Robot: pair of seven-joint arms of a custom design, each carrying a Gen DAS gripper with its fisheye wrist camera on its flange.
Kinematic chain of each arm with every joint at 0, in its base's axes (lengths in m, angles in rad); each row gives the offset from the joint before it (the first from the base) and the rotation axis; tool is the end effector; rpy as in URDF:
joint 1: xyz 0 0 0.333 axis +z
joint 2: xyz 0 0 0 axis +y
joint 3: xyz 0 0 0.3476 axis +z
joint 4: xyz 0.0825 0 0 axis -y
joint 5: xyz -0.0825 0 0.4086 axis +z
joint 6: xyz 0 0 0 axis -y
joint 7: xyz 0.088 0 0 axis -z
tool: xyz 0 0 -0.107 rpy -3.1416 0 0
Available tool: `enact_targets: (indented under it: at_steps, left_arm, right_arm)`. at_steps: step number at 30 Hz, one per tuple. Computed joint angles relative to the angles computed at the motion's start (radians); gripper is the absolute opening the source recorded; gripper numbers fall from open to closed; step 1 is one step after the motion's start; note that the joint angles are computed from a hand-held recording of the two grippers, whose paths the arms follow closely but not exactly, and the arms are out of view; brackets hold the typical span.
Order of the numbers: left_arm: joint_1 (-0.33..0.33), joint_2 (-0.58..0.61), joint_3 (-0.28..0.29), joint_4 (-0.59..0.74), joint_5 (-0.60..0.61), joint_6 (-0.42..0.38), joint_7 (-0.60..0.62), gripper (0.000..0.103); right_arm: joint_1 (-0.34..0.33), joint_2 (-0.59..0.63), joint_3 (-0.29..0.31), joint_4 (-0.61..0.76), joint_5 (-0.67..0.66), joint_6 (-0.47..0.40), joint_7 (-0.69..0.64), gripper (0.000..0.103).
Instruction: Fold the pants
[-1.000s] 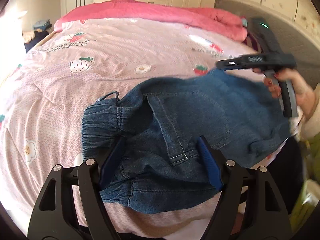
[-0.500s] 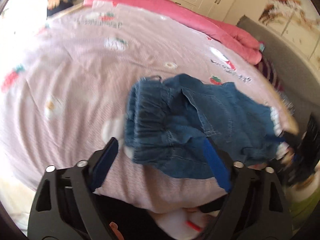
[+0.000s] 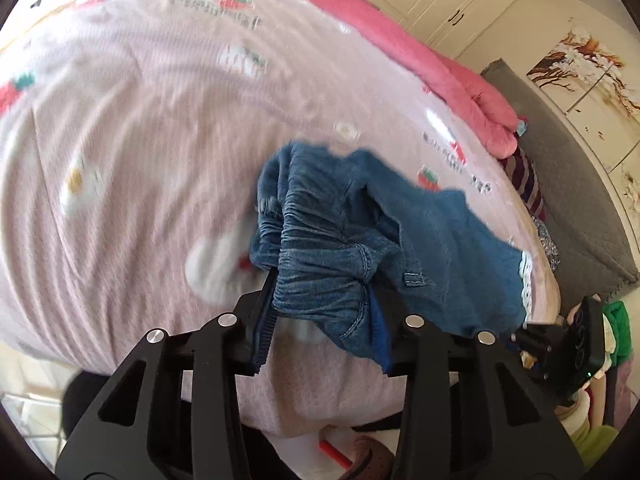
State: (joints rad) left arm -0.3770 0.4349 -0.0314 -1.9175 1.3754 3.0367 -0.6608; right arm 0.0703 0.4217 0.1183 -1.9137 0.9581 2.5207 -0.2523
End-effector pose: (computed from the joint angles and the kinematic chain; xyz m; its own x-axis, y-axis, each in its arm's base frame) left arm 0.5786 -0.3301 0.3144 0.2879 -0.8252 0.4860 -0.6819 -0.5330 -0.5009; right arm 0.6635 0.1133 0.3027 0.9370 -0.3436 0.0622 -0.2325 -0.7468 -0.6231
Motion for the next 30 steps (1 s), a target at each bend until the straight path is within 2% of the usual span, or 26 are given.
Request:
enact_targets:
  at_steps: [6,10,11,13,15,17,19,20,21,23,25,28,30]
  left_arm:
    - [0.016,0.000,-0.034,-0.018,-0.120,-0.062,0.143,0.031]
    - [0.005,0.009,-0.023,-0.035,-0.158,-0.065,0.162,0.032]
    - [0.001,0.009,-0.021,-0.034,-0.165,-0.070,0.171,0.033]
    - [-0.007,0.001,-0.017,-0.036,-0.171,-0.081,0.185,0.036]
    - [-0.022,-0.026,-0.013,-0.045,-0.163,-0.117,0.190,0.040]
    - [-0.022,-0.053,-0.029,-0.057,-0.179,-0.174,0.223,0.044]
    - [-0.025,-0.085,-0.043,-0.070,-0.182,-0.234,0.234,0.049]
    - [-0.025,-0.097,-0.051,-0.071,-0.182,-0.264,0.239,0.049]
    - [-0.026,-0.105,-0.060,-0.068,-0.184,-0.299,0.246,0.050]
    - [-0.033,-0.117,-0.081,-0.050,-0.196,-0.392,0.286,0.058]
    - [-0.035,-0.113,-0.095,-0.022,-0.183,-0.427,0.306,0.062]
    - [-0.037,-0.070,-0.111,0.054,-0.179,-0.427,0.369,0.067]
    - [-0.042,-0.022,-0.112,0.118,-0.187,-0.401,0.418,0.071]
  right_arm:
    - [0.013,0.016,-0.002,-0.024,-0.026,0.038,-0.001,0.006]
    - [0.001,0.014,0.001,-0.026,-0.024,0.008,0.010,0.012]
    - [-0.002,0.012,-0.003,-0.022,-0.030,-0.016,0.027,0.014]
    - [-0.020,0.018,-0.023,0.017,-0.064,-0.147,0.123,0.023]
    - [-0.066,0.015,-0.023,0.042,-0.019,-0.255,0.141,0.028]
    - [-0.097,0.013,-0.030,0.062,0.025,-0.320,0.154,0.037]
    - [-0.133,0.010,-0.039,0.082,0.096,-0.357,0.162,0.052]
    - [-0.144,0.010,-0.044,0.092,0.125,-0.359,0.170,0.053]
    - [-0.152,0.012,-0.049,0.102,0.154,-0.351,0.178,0.054]
    - [-0.165,0.012,-0.057,0.117,0.229,-0.286,0.202,0.060]
    - [-0.175,0.027,-0.063,0.144,0.280,-0.227,0.248,0.063]
    - [-0.175,0.062,-0.069,0.198,0.293,-0.124,0.329,0.063]
    - [-0.177,0.082,-0.062,0.224,0.291,-0.063,0.358,0.063]
